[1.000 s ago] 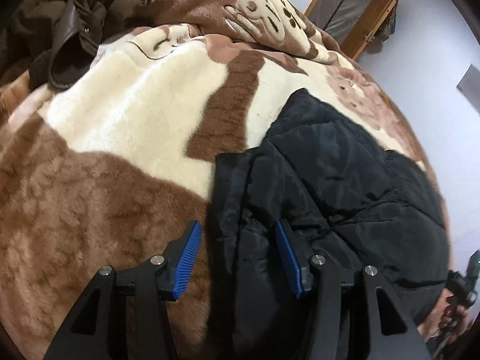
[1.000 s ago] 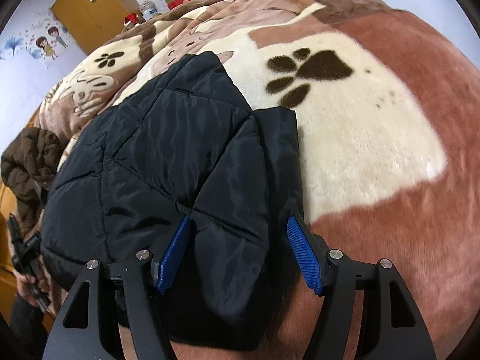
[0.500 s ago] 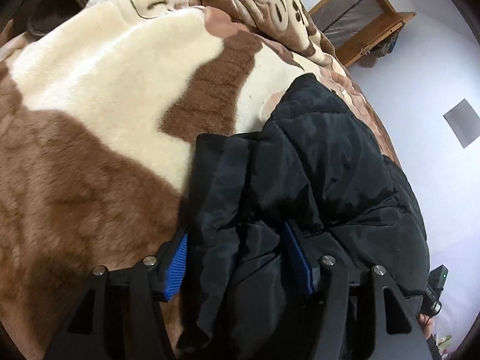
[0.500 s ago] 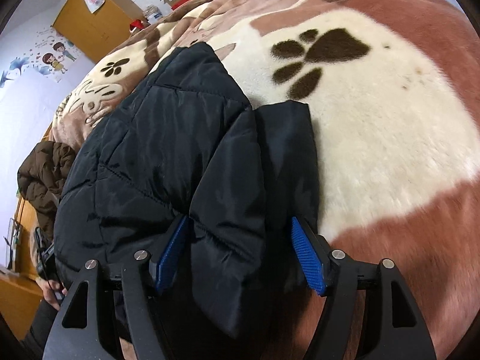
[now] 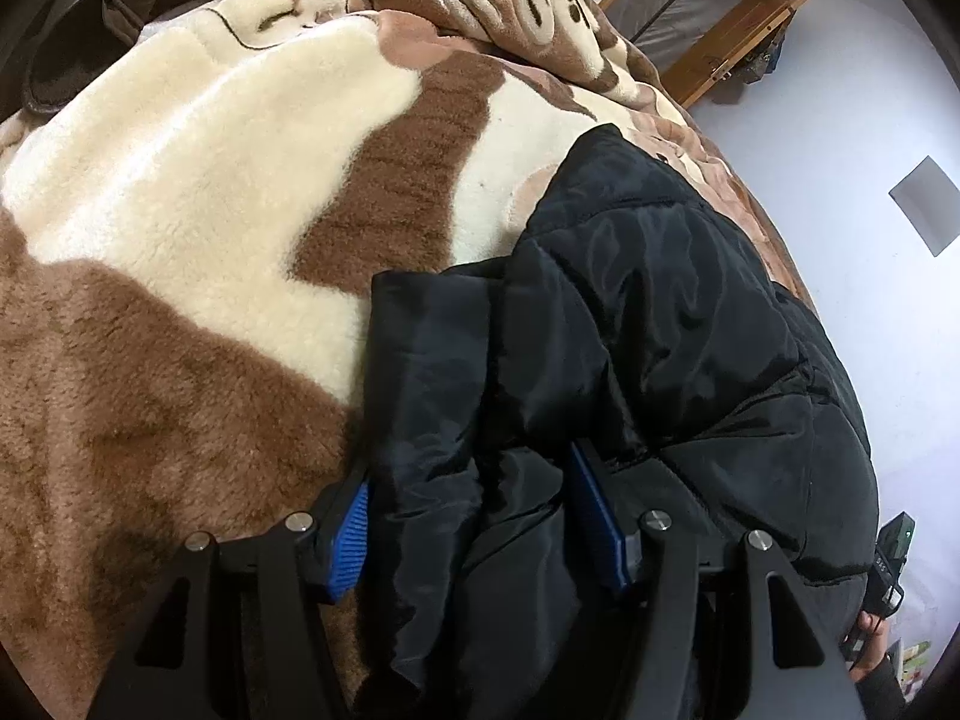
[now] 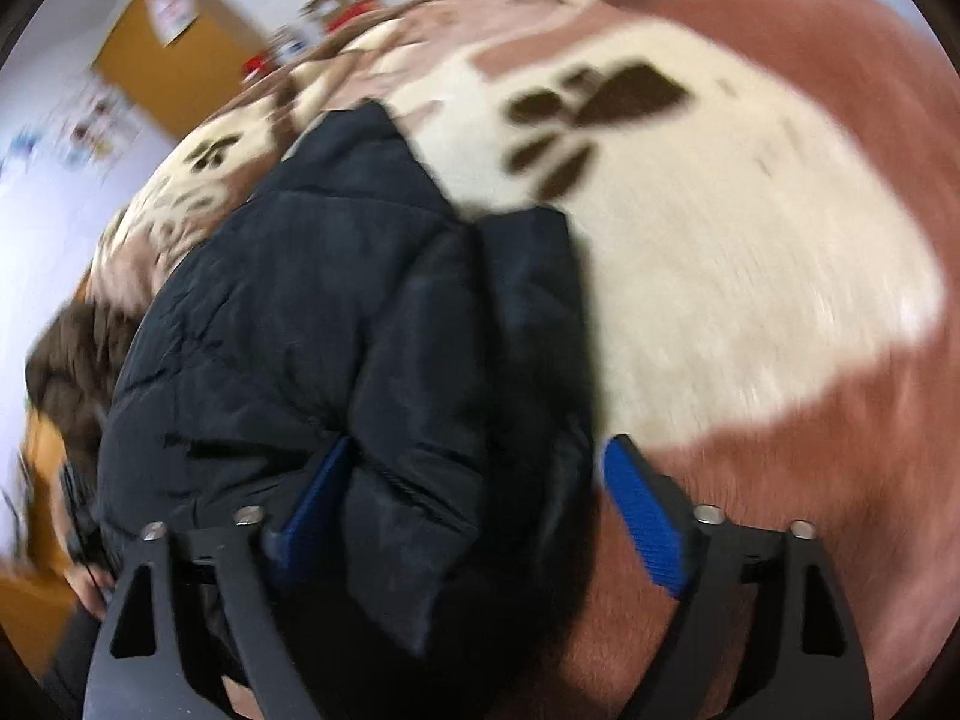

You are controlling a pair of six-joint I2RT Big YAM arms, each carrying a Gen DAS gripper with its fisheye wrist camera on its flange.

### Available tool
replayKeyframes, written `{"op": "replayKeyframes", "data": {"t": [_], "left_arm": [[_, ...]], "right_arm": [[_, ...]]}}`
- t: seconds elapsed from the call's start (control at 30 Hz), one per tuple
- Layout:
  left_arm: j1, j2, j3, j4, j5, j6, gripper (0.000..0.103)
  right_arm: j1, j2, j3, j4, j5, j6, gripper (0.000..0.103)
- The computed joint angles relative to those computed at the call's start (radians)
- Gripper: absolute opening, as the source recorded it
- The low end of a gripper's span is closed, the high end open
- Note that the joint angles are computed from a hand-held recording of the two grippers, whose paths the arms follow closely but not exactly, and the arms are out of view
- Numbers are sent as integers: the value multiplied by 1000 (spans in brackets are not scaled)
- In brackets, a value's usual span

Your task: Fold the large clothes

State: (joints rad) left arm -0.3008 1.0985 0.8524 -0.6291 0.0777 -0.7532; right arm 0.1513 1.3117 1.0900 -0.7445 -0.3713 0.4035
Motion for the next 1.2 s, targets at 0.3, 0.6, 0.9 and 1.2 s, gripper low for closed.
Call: {"op": "replayKeyframes", "data": {"t": [0.3, 0.6, 0.9, 1.2], "left_arm": [[28, 52, 28, 4, 66, 19, 66], [24, 45, 12, 31, 100, 30, 66], [6, 109, 79, -1, 73, 56, 47], [-106, -28, 167, -177, -155, 85, 27]], "right_arm": [[-17, 139, 95, -40, -134, -53, 91], [-40, 104, 63, -41, -242, -90, 55], [-12, 147, 120, -59, -208, -68, 43], [5, -6, 143, -105, -142, -94, 23]]}}
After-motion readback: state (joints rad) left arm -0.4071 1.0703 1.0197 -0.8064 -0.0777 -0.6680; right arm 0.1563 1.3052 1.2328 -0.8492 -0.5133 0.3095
